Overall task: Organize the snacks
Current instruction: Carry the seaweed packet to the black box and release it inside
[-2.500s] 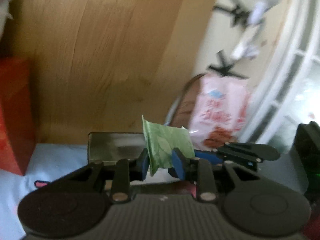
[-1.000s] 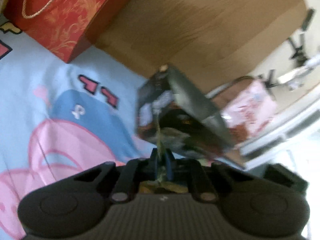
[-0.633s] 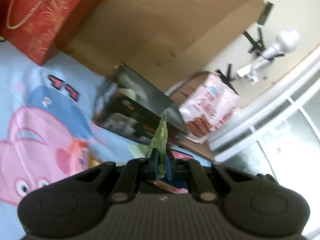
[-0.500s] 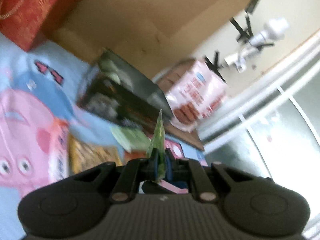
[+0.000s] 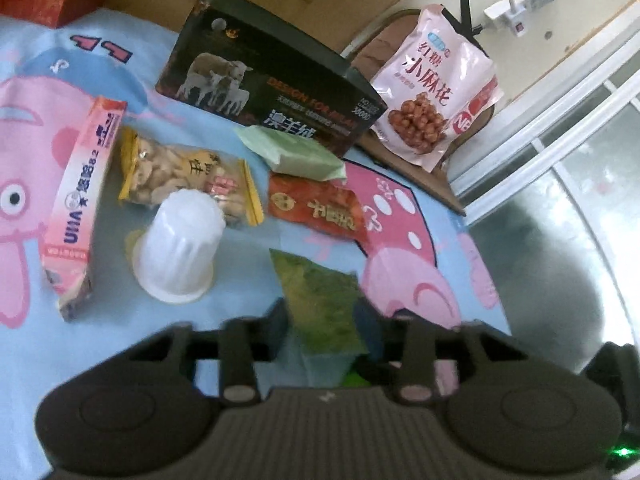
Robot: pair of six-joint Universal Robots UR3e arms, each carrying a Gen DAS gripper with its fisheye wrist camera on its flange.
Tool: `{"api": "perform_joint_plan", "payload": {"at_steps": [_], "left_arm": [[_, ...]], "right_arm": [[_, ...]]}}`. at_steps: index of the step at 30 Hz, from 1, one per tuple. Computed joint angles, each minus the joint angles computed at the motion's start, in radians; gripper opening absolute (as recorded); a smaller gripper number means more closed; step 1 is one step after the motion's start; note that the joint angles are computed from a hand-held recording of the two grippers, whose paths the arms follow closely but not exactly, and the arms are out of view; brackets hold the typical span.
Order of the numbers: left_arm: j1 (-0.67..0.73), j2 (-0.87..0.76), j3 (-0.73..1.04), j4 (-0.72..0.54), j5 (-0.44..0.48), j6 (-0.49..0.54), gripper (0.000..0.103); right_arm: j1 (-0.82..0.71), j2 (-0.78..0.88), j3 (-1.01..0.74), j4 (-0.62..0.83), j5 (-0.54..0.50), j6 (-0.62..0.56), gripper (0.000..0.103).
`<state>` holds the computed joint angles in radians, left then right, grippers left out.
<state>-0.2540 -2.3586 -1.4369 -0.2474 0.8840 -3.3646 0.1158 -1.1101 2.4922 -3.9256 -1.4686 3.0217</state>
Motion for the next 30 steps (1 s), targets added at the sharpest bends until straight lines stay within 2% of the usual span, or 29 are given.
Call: {"api": "perform_joint_plan", "payload": {"at_steps": [3,5,7,8,9,10,12,14,16,17,18,20,22,26,28,29,30], "left_arm": [[0.001,-0.012,0.023,-0.021,-0.008,-0.002,0.037],[-0.006,-0.031,0.054,-0.051,-0.013,-0.003,0.015],[-0.005,-0.047,0.072,-0.067,-0.022,-0.013,0.012],[-0.002,-0.046,0.075,-0.077,-0.027,-0.007,0.012],[0.002,-0.046,0.077,-0.087,-0.04,-0.002,0.009],[0.006,-0.043,0.078,-0.096,-0.057,0.002,0.005],[0.009,-0.036,0.086,-0.121,-0.079,0.017,0.005],[0.008,-0.035,0.103,-0.144,-0.093,0.027,0.004],[0.005,-0.041,0.124,-0.158,-0.1,0.024,0.004],[0.003,-0.045,0.134,-0.165,-0.096,0.024,0.004],[0.003,-0.046,0.144,-0.178,-0.094,0.026,0.004],[0.012,-0.061,0.178,-0.219,-0.129,0.023,0.004],[0.018,-0.082,0.218,-0.243,-0.162,0.004,0.004],[0.007,-0.109,0.291,-0.262,-0.173,-0.008,0.004],[0.002,-0.111,0.304,-0.266,-0.161,0.001,0.004],[0.001,-0.106,0.3,-0.263,-0.148,0.006,0.004],[0.001,-0.104,0.301,-0.265,-0.137,0.011,0.004]], "right_arm": [[-0.038,0.031,0.028,-0.066,0.04,0.017,0.057],[-0.073,0.043,0.049,-0.087,0.1,0.048,0.056],[-0.102,0.069,0.054,-0.118,0.144,0.067,0.057],[-0.107,0.08,0.049,-0.13,0.151,0.06,0.054],[-0.121,0.08,0.054,-0.139,0.173,0.061,0.038],[-0.128,0.077,0.056,-0.145,0.182,0.075,0.032],[-0.167,0.088,0.075,-0.192,0.245,0.087,0.019],[-0.182,0.105,0.086,-0.238,0.26,0.086,0.019],[-0.22,0.103,0.115,-0.261,0.295,0.083,0.026],[-0.243,0.082,0.133,-0.234,0.315,0.075,0.039],[-0.267,0.065,0.148,-0.206,0.335,0.055,0.058],[-0.293,0.069,0.167,-0.198,0.354,0.013,0.067],[-0.304,0.064,0.16,-0.176,0.378,0.009,0.068],[-0.219,0.069,0.069,-0.099,0.287,-0.007,0.069],[-0.17,0.082,0.036,-0.099,0.205,-0.006,0.06],[-0.154,0.086,0.027,-0.103,0.166,-0.002,0.043],[-0.175,0.084,0.039,-0.11,0.195,-0.004,0.039]]}}
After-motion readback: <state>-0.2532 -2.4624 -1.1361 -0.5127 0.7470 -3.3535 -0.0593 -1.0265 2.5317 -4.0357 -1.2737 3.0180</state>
